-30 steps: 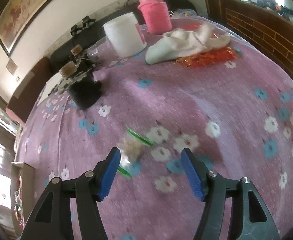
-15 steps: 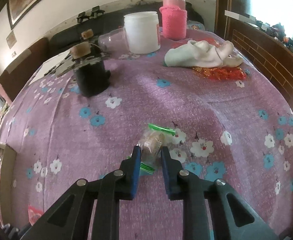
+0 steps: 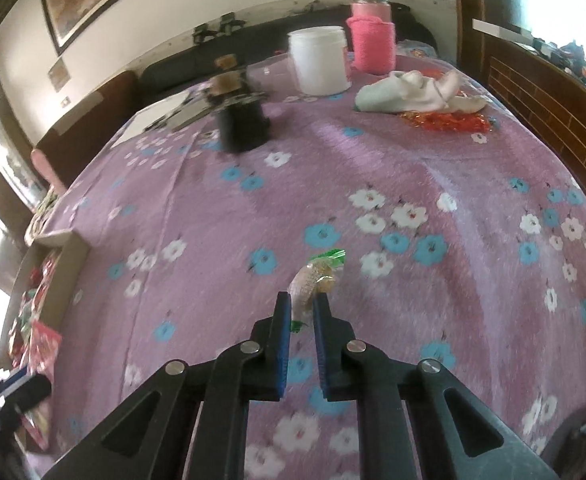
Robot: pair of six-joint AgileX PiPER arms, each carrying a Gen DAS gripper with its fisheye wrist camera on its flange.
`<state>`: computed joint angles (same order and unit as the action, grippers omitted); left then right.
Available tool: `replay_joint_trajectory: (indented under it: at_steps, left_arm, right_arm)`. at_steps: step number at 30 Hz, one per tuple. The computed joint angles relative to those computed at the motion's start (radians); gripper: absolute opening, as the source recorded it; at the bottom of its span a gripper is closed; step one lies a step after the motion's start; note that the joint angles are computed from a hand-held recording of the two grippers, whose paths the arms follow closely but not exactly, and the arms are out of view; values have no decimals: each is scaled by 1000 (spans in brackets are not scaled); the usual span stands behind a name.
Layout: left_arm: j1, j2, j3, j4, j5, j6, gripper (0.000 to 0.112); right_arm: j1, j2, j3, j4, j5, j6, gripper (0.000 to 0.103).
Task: Organize snacks
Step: 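Carry both packets over the cardboard tray and open both grippers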
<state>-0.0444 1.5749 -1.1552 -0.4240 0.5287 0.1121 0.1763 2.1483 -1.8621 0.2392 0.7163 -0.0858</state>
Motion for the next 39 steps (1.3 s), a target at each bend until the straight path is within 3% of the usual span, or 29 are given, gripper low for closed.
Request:
replay_joint_trajectory:
  at_steps: [8,19,31,39]
  left_arm:
    - [62,-72,69,-56,-4,49,25]
    - [262,-169,168,-222,34,202,25]
    - [586,-197,252,-359,65,414,25]
    - [645,-167,253,-364,71,458,25]
  right_arm:
    - [-23,-110,186,234,-15,-188,11]
    - [57,-216,283,265,-38,-246,11]
    - [197,-179,182,293,21,-235,11]
    - [301,-109,61,295,85,-205,10]
